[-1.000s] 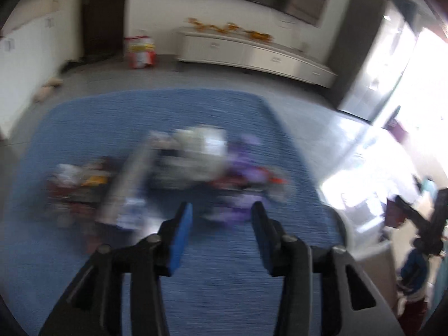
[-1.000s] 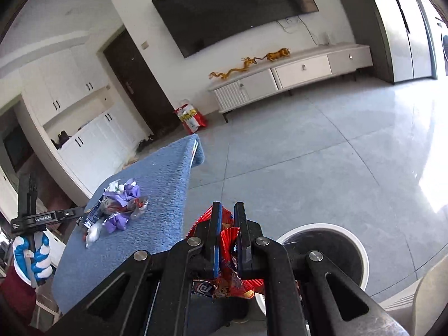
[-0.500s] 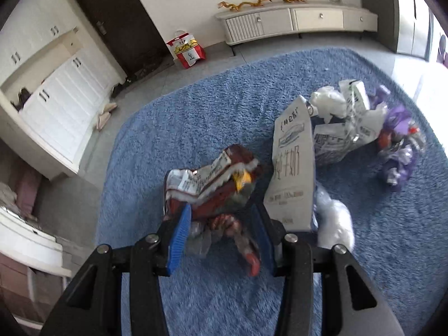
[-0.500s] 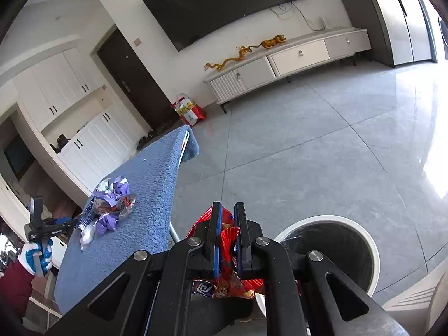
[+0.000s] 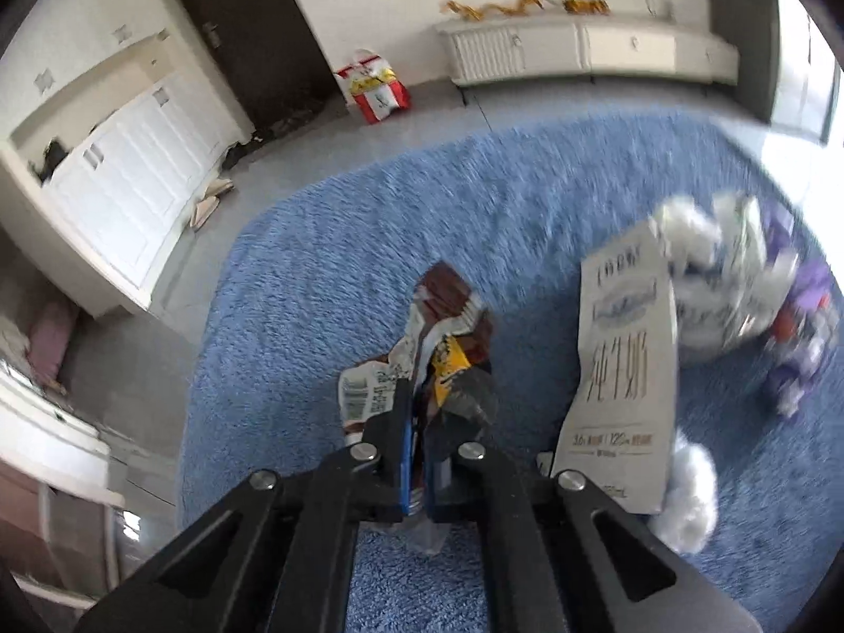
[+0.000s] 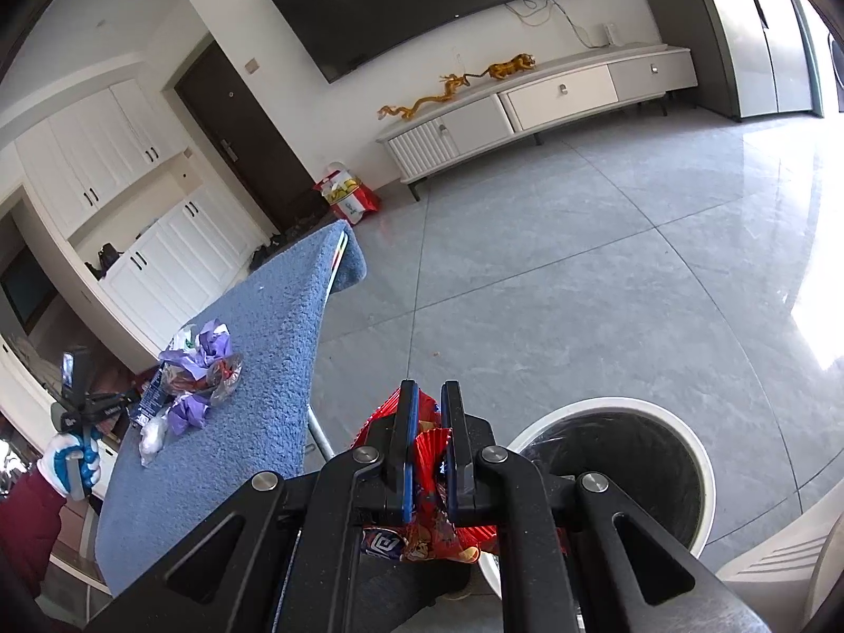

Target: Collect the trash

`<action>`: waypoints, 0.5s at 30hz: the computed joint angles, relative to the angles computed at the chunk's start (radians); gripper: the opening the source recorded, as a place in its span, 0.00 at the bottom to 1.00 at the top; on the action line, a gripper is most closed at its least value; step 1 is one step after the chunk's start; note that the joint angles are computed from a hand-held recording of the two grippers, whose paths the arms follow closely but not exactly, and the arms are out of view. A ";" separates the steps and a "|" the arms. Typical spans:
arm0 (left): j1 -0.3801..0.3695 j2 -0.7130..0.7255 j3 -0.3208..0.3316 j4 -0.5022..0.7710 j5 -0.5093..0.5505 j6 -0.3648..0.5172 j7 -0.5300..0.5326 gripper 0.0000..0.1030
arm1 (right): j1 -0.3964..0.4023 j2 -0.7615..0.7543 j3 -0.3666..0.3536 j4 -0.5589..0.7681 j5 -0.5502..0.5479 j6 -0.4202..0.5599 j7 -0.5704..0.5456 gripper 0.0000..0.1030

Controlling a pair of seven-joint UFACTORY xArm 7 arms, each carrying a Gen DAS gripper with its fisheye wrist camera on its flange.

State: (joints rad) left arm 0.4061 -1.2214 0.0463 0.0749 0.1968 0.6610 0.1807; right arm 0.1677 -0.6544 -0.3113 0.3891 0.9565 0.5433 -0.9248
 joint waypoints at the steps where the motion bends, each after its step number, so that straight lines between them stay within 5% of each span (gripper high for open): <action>1: -0.011 -0.028 0.030 0.018 -0.026 0.037 0.003 0.02 | -0.001 -0.002 -0.001 0.000 0.000 0.001 -0.001 0.08; 6: -0.124 -0.172 0.083 0.096 -0.161 0.193 -0.010 0.02 | -0.011 -0.013 0.000 -0.005 -0.010 0.005 0.004 0.08; 9: -0.253 -0.214 0.052 0.132 -0.263 0.235 -0.055 0.02 | -0.024 -0.020 -0.002 -0.010 -0.023 0.004 0.013 0.08; 15: -0.562 -0.124 -0.064 0.160 -0.427 0.116 -0.152 0.02 | -0.050 -0.028 -0.014 -0.028 -0.059 -0.008 0.035 0.08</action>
State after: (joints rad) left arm -0.1558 -1.3452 -0.0179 0.2350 -0.2299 0.7769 0.0282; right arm 0.1174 -0.6828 -0.3256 0.3613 0.8977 0.5355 -0.8893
